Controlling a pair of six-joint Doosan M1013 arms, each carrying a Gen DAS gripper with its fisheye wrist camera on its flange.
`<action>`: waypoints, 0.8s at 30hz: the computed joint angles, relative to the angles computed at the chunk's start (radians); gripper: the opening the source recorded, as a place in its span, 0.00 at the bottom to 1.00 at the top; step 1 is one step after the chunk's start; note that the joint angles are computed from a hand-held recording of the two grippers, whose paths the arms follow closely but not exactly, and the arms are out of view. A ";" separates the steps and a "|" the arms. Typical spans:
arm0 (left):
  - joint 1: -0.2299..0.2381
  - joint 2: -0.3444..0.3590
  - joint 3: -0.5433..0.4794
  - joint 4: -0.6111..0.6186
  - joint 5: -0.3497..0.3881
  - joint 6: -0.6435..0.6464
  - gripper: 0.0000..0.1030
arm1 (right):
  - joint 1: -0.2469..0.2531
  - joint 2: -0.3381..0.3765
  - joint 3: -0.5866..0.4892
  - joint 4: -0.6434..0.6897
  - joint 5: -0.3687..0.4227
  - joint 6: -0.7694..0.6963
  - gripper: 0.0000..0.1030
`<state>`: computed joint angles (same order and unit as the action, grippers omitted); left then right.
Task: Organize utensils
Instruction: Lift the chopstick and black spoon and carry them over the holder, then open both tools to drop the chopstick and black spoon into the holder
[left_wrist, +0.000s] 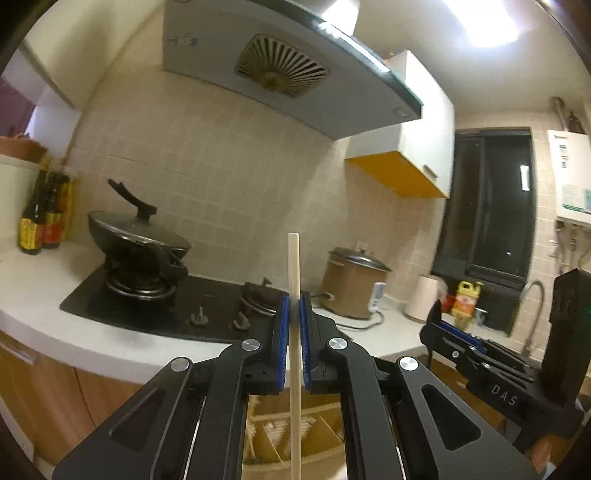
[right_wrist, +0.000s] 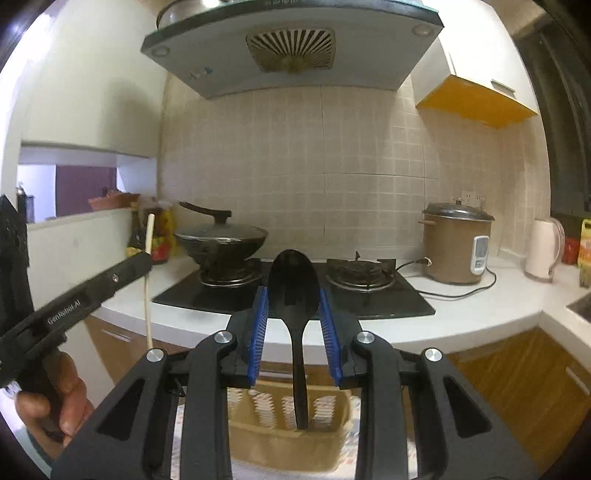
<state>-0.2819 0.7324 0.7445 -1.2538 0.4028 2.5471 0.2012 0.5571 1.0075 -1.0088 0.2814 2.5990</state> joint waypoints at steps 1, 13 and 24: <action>0.000 0.026 -0.044 0.046 0.011 -0.050 0.04 | -0.006 0.013 -0.018 0.033 0.002 -0.034 0.25; -0.014 0.172 -0.226 0.303 -0.076 -0.339 0.04 | -0.058 0.117 -0.097 0.308 -0.002 -0.240 0.25; -0.025 0.131 -0.109 0.176 -0.144 -0.144 0.06 | -0.061 0.112 -0.062 0.352 -0.015 -0.267 0.26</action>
